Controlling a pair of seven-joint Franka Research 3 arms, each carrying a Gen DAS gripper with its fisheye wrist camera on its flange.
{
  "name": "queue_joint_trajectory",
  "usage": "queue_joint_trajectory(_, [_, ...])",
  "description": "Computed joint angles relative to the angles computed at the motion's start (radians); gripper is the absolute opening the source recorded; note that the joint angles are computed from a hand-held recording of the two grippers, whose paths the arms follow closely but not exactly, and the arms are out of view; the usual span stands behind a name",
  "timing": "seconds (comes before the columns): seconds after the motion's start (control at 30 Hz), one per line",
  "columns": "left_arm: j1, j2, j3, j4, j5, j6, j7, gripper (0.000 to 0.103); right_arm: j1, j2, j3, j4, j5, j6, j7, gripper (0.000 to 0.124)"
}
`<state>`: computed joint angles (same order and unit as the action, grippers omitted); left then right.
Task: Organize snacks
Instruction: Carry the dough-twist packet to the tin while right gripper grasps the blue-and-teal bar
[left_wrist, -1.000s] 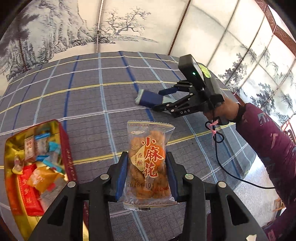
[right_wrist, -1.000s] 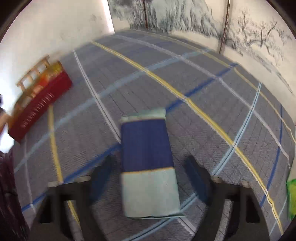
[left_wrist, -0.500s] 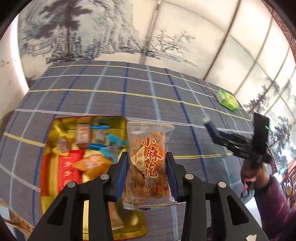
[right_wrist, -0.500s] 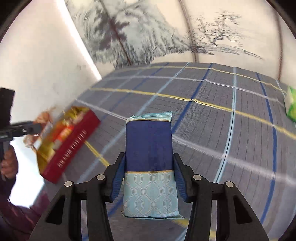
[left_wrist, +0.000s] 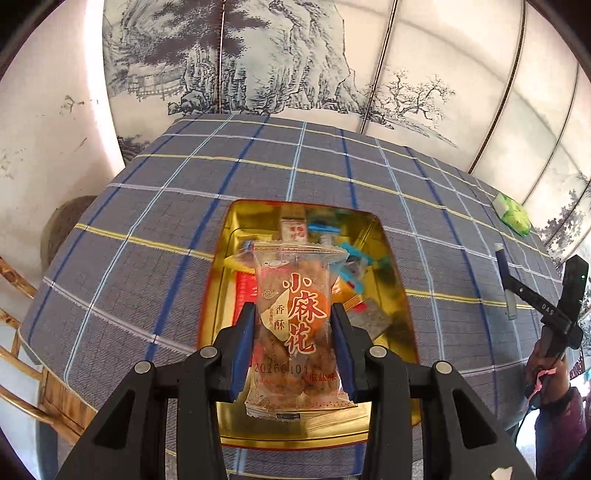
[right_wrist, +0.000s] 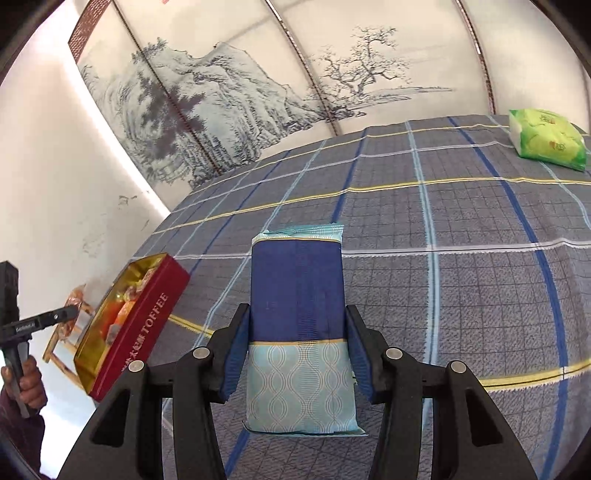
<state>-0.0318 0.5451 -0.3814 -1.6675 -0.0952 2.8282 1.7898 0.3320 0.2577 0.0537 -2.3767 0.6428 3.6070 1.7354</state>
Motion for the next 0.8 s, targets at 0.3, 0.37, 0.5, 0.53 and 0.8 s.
queue_joint_trajectory(0.3, [0.039, -0.009, -0.022, -0.061, 0.01, 0.072, 0.041, 0.036, 0.123, 0.035, -0.073, 0.082, 0.283, -0.021, -0.246, 0.051])
queue_joint_trajectory(0.37, [0.051, -0.015, -0.034, -0.078, 0.01, 0.092, 0.052, 0.036, 0.116, 0.035, -0.062, 0.087, 0.301, -0.018, -0.259, 0.051])
queue_joint_trajectory(0.5, [0.073, -0.017, -0.054, -0.093, 0.008, 0.103, 0.063, 0.036, 0.101, 0.038, -0.044, 0.088, 0.315, -0.007, -0.257, 0.051])
queue_joint_trajectory(0.53, [0.087, -0.015, -0.067, -0.095, -0.001, 0.102, 0.071, 0.036, 0.104, 0.039, -0.045, 0.092, 0.327, -0.006, -0.268, 0.051])
queue_joint_trajectory(0.8, [0.04, -0.054, -0.006, -0.156, 0.063, 0.191, 0.017, 0.036, 0.12, 0.047, -0.054, 0.124, 0.425, -0.026, -0.369, 0.051])
